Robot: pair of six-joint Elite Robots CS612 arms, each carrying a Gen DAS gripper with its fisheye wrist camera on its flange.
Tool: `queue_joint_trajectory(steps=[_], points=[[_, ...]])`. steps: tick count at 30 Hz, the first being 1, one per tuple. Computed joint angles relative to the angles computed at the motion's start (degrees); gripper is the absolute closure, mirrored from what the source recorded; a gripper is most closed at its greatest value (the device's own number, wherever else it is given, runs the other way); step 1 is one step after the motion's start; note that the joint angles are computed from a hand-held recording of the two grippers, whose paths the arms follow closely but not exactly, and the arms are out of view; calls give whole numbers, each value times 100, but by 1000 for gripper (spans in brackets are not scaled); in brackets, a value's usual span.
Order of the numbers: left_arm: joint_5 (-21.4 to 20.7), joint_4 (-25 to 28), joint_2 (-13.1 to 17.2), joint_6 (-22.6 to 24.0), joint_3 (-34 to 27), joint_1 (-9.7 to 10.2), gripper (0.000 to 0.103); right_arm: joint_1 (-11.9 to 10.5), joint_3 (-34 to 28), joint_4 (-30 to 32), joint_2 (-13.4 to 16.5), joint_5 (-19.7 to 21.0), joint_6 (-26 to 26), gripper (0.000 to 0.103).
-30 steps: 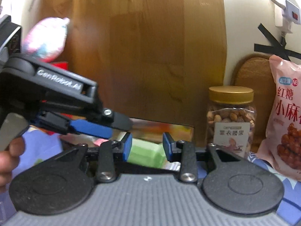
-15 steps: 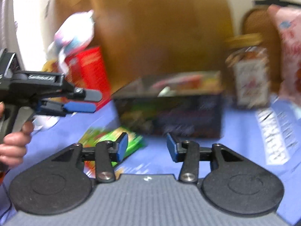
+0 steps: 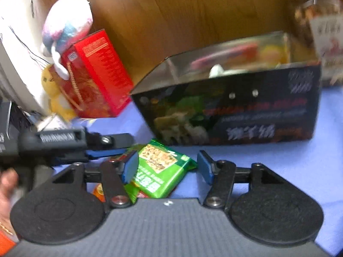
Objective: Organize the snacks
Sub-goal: 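Grasp the green snack packet with the left tool and lift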
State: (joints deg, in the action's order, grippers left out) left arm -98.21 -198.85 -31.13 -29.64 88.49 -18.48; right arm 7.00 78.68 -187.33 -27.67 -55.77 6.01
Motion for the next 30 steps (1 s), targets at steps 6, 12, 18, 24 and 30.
queue_joint_trajectory(steps=[6,12,18,24,30], points=[[-386,-668,-146,-485,700,-111,62,-96,544,-73,-234,493,-544,41],[-99,-1262,-276,-774,1197,-195,60,-138,1188,-523,-482,586,-1148,41],[-84,-1520,-507,-590,1465,-198,60,-214,1581,-1622,-592,587,-974,36],[-546,-944,-488,-152,1267,-293,58,3,1752,-1370,-653,-55,-2214,35],[-659,-782,-349,-272,1109,-266,59,93,1541,-901,-606,-170,-2411,36]])
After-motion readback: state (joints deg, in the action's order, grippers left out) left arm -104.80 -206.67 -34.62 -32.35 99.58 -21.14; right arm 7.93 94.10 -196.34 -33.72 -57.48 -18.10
